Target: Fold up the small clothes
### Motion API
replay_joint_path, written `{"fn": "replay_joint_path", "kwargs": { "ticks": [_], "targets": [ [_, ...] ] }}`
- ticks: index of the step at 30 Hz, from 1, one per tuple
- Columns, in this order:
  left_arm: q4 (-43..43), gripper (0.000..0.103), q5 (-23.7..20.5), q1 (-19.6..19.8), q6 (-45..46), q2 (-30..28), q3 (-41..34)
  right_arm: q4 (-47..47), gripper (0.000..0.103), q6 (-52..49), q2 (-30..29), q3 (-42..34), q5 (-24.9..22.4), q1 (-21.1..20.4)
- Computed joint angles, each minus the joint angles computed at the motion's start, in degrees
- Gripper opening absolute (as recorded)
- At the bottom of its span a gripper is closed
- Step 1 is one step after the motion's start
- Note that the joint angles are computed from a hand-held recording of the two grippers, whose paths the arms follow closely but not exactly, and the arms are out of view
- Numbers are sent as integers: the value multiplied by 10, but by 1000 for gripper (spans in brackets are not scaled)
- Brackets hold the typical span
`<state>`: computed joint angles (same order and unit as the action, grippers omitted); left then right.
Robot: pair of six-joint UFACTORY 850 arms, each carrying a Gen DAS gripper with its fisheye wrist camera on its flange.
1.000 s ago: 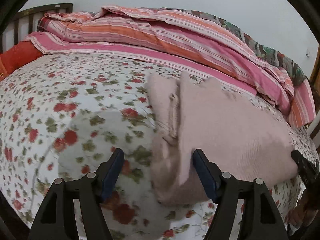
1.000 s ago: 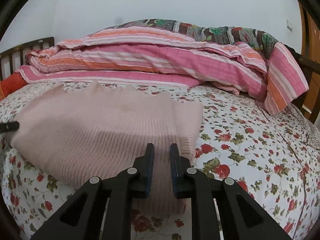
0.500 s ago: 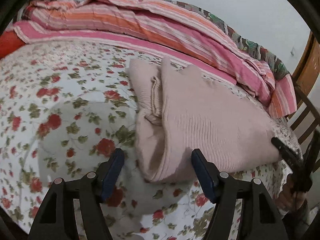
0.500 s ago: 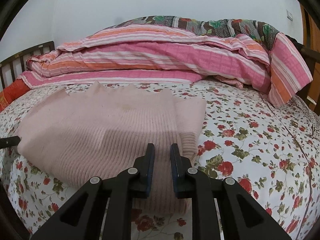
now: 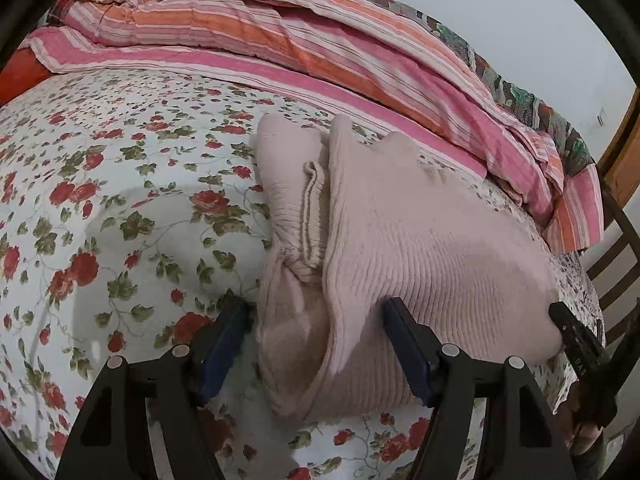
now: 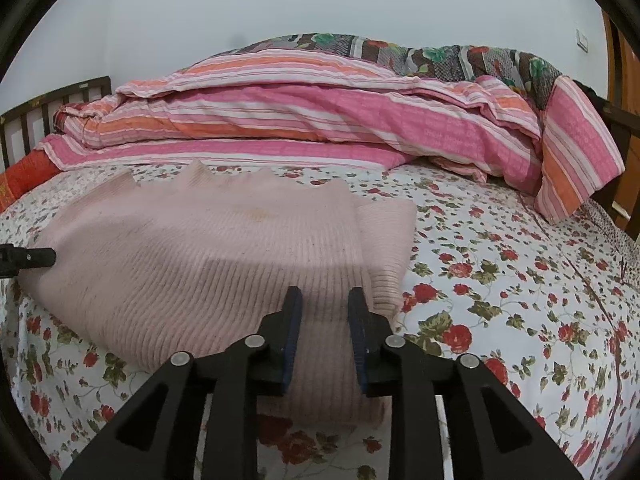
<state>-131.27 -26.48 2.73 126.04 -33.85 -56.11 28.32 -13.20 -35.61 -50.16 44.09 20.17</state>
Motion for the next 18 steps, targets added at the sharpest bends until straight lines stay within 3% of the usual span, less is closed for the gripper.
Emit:
{"fn": "replay_joint_path", "kwargs": {
  "ticks": [7, 18],
  "targets": [
    [-6, 66, -8, 5, 12, 15, 16, 22, 31, -13, -6, -13, -2, 7],
    [-112, 66, -11, 0, 135, 42, 36, 15, 32, -5, -8, -14, 2, 5]
  ]
}}
